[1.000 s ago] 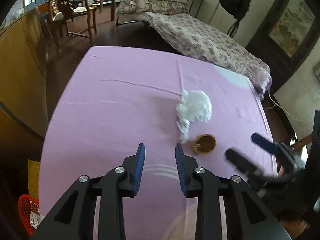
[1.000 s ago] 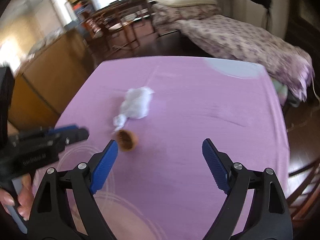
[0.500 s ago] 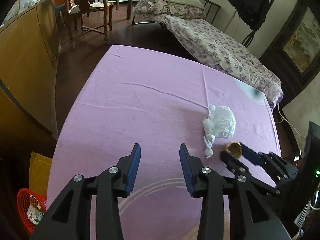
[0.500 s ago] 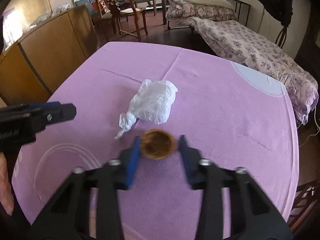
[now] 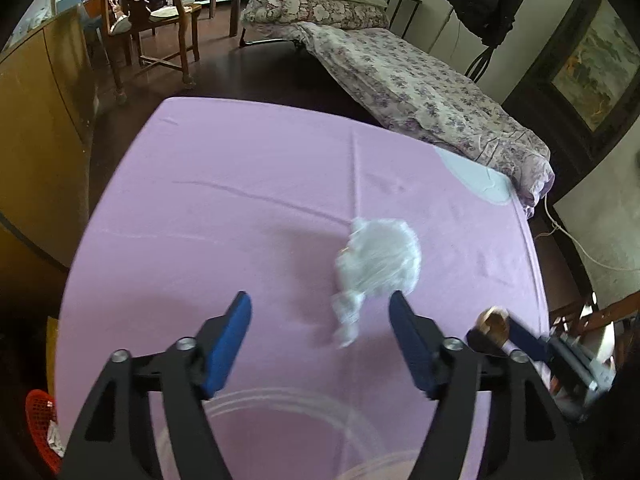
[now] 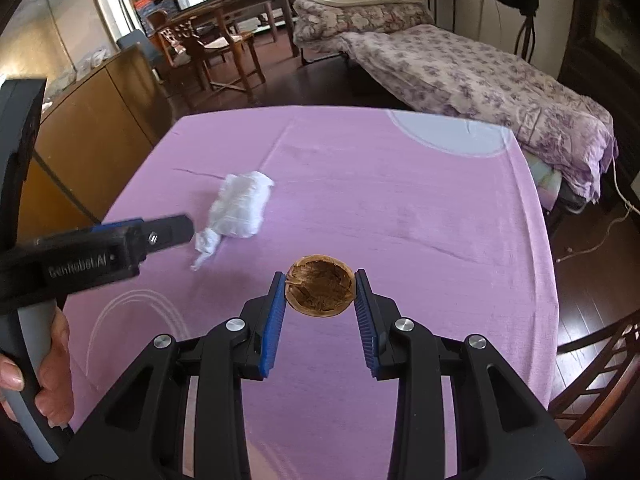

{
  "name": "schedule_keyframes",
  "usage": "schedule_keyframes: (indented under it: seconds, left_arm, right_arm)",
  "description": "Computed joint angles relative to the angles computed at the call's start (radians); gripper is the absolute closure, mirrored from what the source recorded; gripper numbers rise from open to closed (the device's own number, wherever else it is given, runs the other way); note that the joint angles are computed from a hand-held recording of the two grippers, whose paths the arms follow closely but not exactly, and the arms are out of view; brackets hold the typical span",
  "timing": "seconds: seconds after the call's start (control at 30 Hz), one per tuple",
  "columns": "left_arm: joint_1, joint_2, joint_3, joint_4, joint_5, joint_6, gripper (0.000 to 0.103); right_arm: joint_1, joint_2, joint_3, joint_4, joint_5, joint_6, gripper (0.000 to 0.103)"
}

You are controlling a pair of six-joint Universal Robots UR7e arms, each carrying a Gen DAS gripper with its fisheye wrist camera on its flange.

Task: Collect trash
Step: 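Grasp the white tissue with the left tool while the right tool holds the lid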

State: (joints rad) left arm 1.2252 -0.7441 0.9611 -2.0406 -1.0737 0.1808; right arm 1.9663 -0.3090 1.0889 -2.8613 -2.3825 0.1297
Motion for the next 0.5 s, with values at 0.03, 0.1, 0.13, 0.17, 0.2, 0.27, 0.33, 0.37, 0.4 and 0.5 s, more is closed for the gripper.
schedule_keyframes:
  seconds: [0.03,0.1,0.13,0.17,0.2,0.27,0.33,0.37,0.4,0.5]
  left_arm:
    - [-0.005,0.008,-0.002,-0.009,0.001,0.001,0.026]
    - [-0.014,0.027,-0.012,-0.022,0.015,0.004,0.023]
    - [-0.017,0.035,-0.018,-0.023,0.015,0.002,0.023]
    - [-0.019,0.049,-0.033,-0.015,0.014,-0.001,0.023]
    - [-0.021,0.062,-0.047,-0.005,0.015,-0.005,0.023]
    - [-0.023,0.080,-0.060,-0.004,0.022,-0.005,0.023]
    - [-0.026,0.093,-0.061,-0.014,0.039,-0.001,0.024]
    - [-0.027,0.101,-0.065,-0.013,0.048,-0.002,0.025]
    - [-0.027,0.107,-0.067,-0.011,0.051,-0.003,0.025]
    - [-0.026,0.116,-0.072,0.007,0.062,0.000,0.037]
  right_arm:
    - [-0.003,-0.003,0.003,0.005,0.003,0.002,0.068]
    - [-0.008,-0.009,0.009,0.012,0.005,-0.002,0.068]
    - [-0.011,-0.014,0.014,0.012,0.009,-0.002,0.068]
    - [-0.013,-0.020,0.026,0.006,0.013,0.000,0.068]
    - [-0.017,-0.028,0.033,0.004,0.020,0.003,0.068]
    - [-0.021,-0.041,0.052,-0.005,0.027,0.009,0.068]
    - [-0.025,-0.053,0.068,-0.015,0.036,0.015,0.068]
    - [-0.028,-0.058,0.074,-0.019,0.042,0.017,0.068]
    - [-0.029,-0.059,0.072,-0.017,0.046,0.020,0.068]
    - [-0.032,-0.063,0.079,-0.027,0.051,0.018,0.068]
